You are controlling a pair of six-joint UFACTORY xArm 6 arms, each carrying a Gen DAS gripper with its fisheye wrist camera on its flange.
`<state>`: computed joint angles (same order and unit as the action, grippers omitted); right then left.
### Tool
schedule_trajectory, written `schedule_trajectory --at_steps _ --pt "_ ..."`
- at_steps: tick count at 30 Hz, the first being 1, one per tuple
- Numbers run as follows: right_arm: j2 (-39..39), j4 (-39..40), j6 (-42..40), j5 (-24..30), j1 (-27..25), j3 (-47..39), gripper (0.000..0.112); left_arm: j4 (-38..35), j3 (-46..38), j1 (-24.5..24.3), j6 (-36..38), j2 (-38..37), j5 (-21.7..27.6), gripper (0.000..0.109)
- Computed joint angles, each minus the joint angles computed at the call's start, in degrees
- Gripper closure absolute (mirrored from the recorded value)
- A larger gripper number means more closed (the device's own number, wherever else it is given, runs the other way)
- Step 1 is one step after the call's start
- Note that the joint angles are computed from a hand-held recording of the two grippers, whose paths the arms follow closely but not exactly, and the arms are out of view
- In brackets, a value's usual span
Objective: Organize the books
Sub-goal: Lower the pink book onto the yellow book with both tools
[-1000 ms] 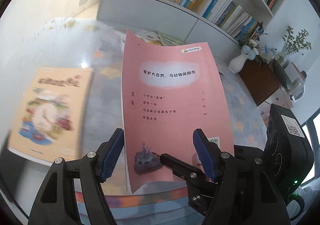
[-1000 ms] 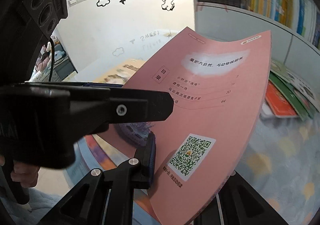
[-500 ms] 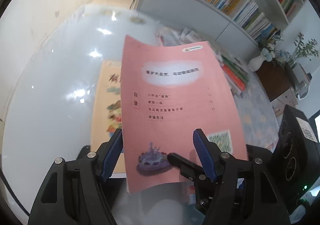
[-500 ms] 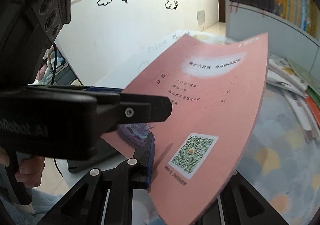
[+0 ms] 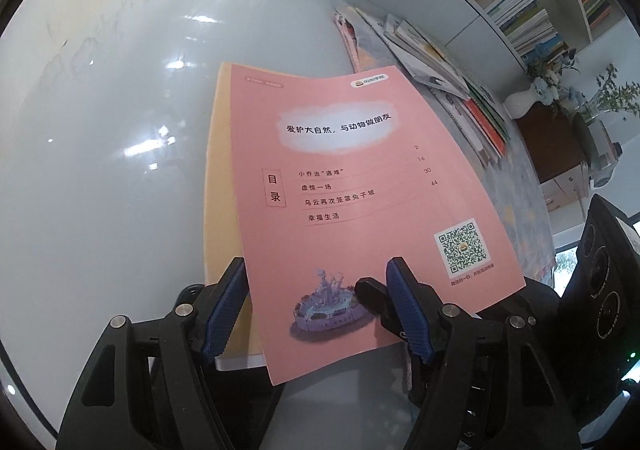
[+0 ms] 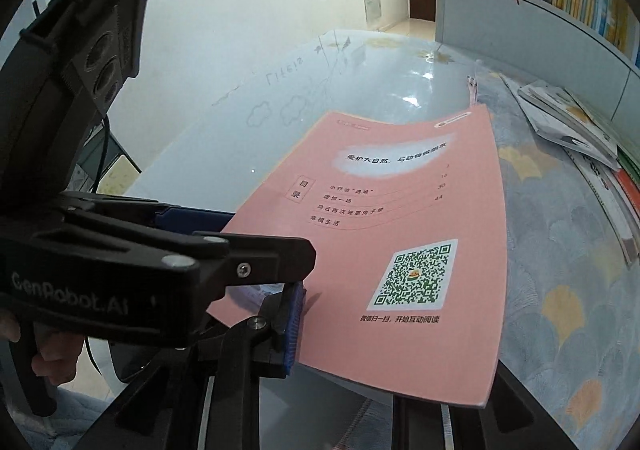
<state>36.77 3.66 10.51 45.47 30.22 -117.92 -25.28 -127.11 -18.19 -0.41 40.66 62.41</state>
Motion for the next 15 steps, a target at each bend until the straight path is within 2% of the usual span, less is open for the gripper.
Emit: schedule_trajectory --at_steps 2,5,10,11,12,14,15 --pt "0.9 0.9 0.6 0.3 0.2 -1.5 0.091 0.4 1.6 0.3 -0.2 -1.1 -0.5 0.041" --pt "-0.4 -0.4 2.0 -0.9 0.9 0.9 0.091 1.1 2.9 0.7 0.3 -2.1 -2.0 0.041" --pt "0.7 -4.0 5.2 0.3 1.0 -0.5 0.087 5.1 6.3 0.4 3.2 -5.4 -7.1 0.041" --pt "0.9 -5.8 6.6 1.0 1.1 -1.0 0.077 6.0 7.0 0.3 3.4 -6.0 -7.6 0.041" --pt "1.3 -7.7 8.3 2.5 1.3 -1.9 0.059 6.3 7.0 0.3 3.3 -6.0 -7.6 0.041" --pt "1.7 -8.9 10.4 5.8 1.5 -3.0 0.041 6.6 7.4 0.5 2.9 -6.1 -7.6 0.041" --pt "1.4 -9.4 11.1 6.6 1.6 -2.6 0.040 6.8 7.7 0.5 2.6 -6.1 -7.5 0.041"
